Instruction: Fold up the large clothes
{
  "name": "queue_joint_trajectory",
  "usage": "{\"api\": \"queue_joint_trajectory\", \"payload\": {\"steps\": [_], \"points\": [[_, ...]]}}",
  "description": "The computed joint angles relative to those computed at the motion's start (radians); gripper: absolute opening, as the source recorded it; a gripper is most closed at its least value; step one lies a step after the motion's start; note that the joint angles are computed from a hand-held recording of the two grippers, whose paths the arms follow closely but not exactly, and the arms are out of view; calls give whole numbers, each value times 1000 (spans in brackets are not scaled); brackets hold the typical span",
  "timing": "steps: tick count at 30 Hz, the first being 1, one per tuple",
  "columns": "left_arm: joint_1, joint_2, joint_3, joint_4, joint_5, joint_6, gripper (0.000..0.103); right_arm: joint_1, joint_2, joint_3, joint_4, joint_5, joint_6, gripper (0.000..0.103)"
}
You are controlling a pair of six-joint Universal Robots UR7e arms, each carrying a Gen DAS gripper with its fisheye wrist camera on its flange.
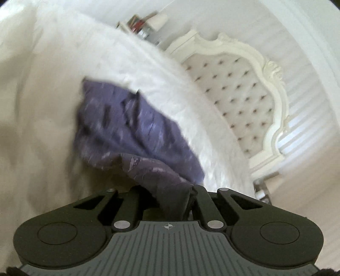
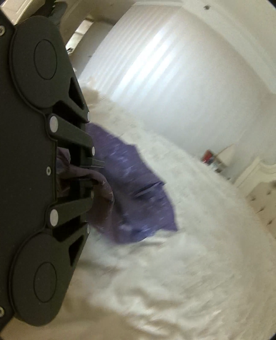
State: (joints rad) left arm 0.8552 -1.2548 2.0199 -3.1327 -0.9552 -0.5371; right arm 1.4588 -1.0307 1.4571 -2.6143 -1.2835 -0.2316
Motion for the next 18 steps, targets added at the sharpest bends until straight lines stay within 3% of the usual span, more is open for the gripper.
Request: {"api": "queue_joint_trajectory", "payload": {"steps": [5,9,18], "points": [[46,72,-115,-71,-26,93,8,19,81,-75,-115,63,115,16],[91,134,-216,-99,-52,129,9,32,197,-226,-139,97,206,16],[197,297,-474,-29,-59,129,9,79,554,-750,-23,-32,246,16]]}}
